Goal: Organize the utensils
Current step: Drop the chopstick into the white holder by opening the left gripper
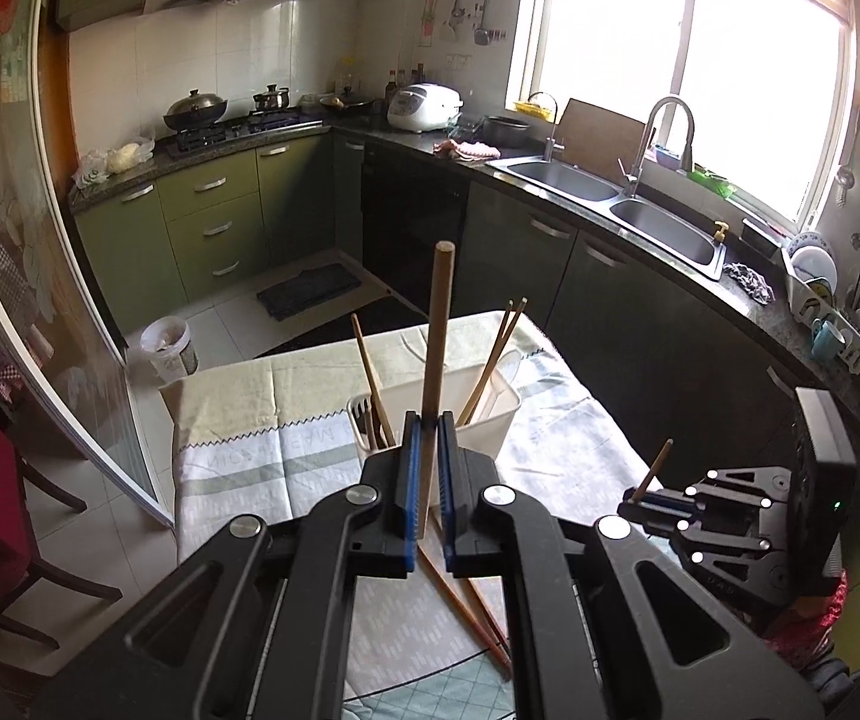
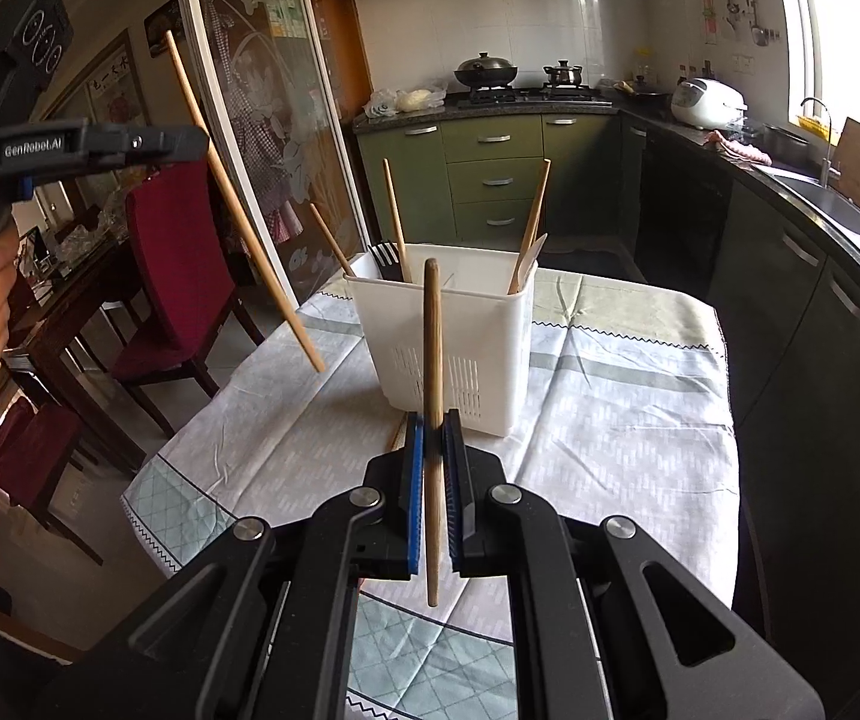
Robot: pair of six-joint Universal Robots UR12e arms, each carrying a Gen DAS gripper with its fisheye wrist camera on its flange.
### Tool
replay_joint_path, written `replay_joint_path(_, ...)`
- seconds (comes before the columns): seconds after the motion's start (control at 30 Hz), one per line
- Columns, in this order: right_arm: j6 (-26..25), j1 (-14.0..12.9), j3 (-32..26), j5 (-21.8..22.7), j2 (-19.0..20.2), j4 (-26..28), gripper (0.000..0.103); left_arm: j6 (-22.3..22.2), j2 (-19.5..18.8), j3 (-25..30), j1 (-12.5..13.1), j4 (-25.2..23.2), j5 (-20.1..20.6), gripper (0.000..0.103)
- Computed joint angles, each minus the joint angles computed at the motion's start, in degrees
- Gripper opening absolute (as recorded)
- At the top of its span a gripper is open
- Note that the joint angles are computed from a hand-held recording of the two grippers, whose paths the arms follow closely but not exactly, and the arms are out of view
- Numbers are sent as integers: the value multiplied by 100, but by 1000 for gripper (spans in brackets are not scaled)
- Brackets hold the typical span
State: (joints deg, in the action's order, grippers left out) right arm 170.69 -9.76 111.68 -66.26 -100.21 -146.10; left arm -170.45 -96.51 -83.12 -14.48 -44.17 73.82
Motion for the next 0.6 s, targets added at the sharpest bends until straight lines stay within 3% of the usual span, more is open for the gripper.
replay_joint_path(0.6,16,-295,180,166,-178,-24,7,-423,-769,1174,-254,332,363,6)
